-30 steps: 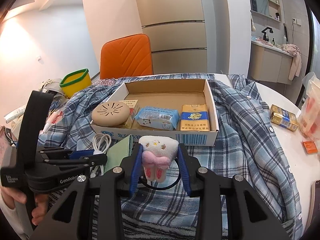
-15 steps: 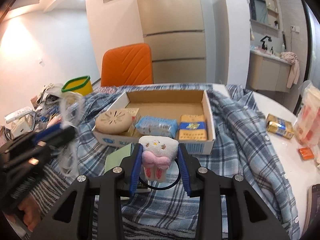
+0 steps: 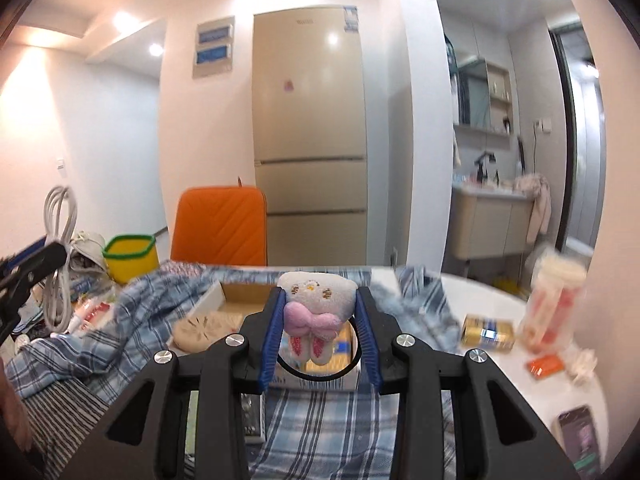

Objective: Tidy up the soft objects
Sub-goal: 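Lift the cable with the left tool while the right tool lifts the charm, then lower the cable into the box with the left tool while the right tool releases the charm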

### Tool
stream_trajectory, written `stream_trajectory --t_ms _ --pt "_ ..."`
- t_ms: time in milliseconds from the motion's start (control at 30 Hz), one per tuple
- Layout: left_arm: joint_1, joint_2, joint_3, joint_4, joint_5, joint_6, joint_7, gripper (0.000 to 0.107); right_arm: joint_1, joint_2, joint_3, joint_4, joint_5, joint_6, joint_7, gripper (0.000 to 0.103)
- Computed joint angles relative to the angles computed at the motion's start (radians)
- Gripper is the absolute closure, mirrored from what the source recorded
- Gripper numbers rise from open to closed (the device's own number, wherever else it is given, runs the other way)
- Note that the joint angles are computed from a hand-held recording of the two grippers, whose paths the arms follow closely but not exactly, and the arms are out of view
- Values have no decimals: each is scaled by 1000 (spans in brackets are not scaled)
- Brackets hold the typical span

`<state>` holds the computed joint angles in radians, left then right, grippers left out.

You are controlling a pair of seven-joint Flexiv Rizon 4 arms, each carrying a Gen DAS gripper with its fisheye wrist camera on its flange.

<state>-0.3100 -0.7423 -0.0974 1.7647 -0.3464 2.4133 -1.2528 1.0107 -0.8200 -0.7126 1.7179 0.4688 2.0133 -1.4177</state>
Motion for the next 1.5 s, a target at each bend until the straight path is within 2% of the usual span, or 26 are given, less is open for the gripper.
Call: stream_trajectory --t_ms 100,133,167,333,433,500,567,667,733,767,800,833,900,933,1000,1033,1133,1267,1367,1500 --pt "37 13 -27 -32 56 -20 -41 88 40 14 -57 -6 8 -7 -23 66" --pt "40 11 -29 -49 64 -28 -47 87 72 1 -111 -21 30 -33 -21 66" --pt "40 5 -29 -77 66 -33 -50 87 80 -3 -133 -30 26 -40 -8 66" --pt "40 -49 -31 -207 121 -59 -36 87 30 -8 -123 -125 -9 -39 55 66" --pt "59 -122 -48 -299 216 2 -55 87 -24 -40 -86 -194 -8 -14 78 66" --pt "35 -174 -31 -357 173 4 -15 87 -35 -75 -88 -229 18 -14 85 66" --pt "79 -198 -69 -382 245 -57 -53 87 -51 -114 -83 -259 30 -31 93 66" --pt "72 -234 -59 -403 210 -101 -45 87 -85 -166 -70 -294 -7 -88 126 66" --pt "68 -243 -57 -411 182 -180 -33 87 -112 -198 -60 -319 -43 -122 157 66" --pt "89 -240 -87 -409 193 -235 -33 87 -126 -216 -56 -335 -61 -144 173 66" --pt "91 -236 -85 -415 197 -302 -47 87 -141 -227 -45 -349 -86 -166 186 66" --pt "64 -237 -51 -427 158 -348 -40 87 -156 -231 -31 -357 -110 -180 195 66" --pt "-35 -246 65 -454 -21 -432 32 87 -191 -235 6 -380 -171 -224 208 66" --pt "-51 -246 92 -465 -44 -487 27 87 -214 -231 39 -389 -205 -241 209 66" --pt "-48 -245 97 -483 -55 -581 12 87 -258 -220 105 -406 -267 -272 210 66" --pt "-57 -248 115 -491 -62 -597 -2 87 -272 -217 125 -413 -291 -289 216 66" --pt "-109 -262 210 -511 -98 -627 -61 87 -279 -226 121 -418 -334 -317 257 66" --pt "-118 -268 244 -525 -80 -692 -115 87 -304 -210 163 -397 -394 -308 282 66" --pt "-139 -273 296 -543 -65 -756 -164 87 -330 -206 193 -406 -447 -340 308 66" --pt "-118 -269 280 -533 -16 -755 -203 87 -393 -198 276 -431 -519 -376 327 66"
